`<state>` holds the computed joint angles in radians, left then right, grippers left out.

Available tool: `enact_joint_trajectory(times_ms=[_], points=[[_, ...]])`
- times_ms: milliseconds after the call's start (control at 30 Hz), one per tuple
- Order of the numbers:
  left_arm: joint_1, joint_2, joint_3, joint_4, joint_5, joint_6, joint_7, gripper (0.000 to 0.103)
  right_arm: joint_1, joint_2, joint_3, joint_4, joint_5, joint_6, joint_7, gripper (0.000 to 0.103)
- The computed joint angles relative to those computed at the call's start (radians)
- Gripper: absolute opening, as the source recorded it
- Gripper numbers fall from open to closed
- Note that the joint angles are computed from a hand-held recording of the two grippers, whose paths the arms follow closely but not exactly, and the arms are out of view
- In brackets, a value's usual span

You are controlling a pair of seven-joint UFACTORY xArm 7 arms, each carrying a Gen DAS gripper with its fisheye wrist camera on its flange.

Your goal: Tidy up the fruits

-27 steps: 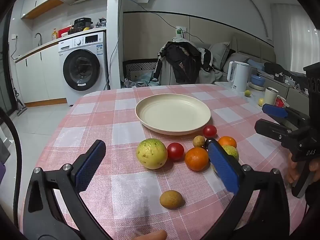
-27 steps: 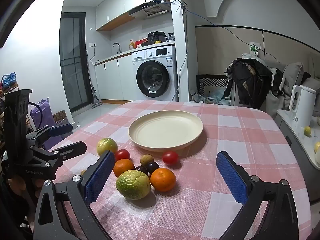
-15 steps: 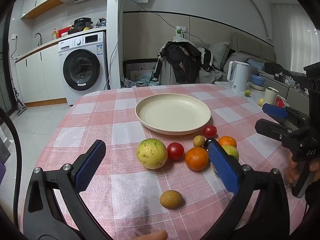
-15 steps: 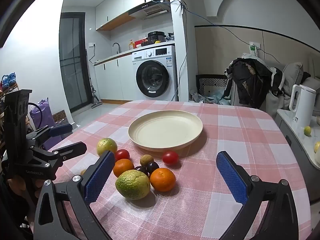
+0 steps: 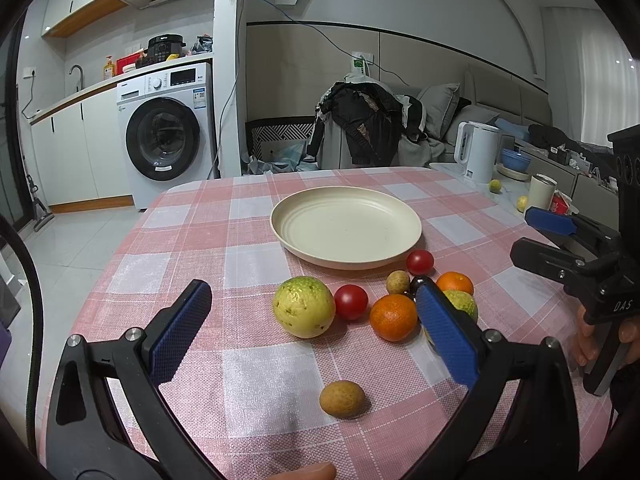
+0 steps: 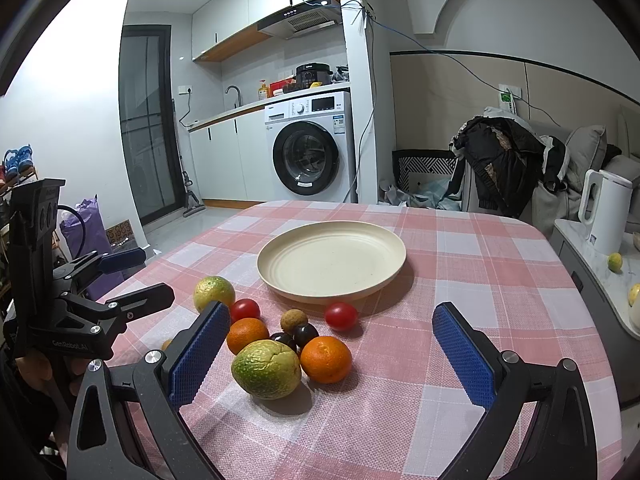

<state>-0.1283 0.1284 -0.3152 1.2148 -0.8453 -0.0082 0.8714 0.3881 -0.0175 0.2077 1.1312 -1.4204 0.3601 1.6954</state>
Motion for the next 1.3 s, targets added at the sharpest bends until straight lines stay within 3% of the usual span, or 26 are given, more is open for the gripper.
enact_joint_trajectory(times_ms=[1300], points=[[0.003, -0.001, -0.002, -0.004, 0.025, -0.002, -0.022, 0.102, 0.002, -0.001, 0.001, 0.005, 0.006, 0.005, -0.011, 0.103]])
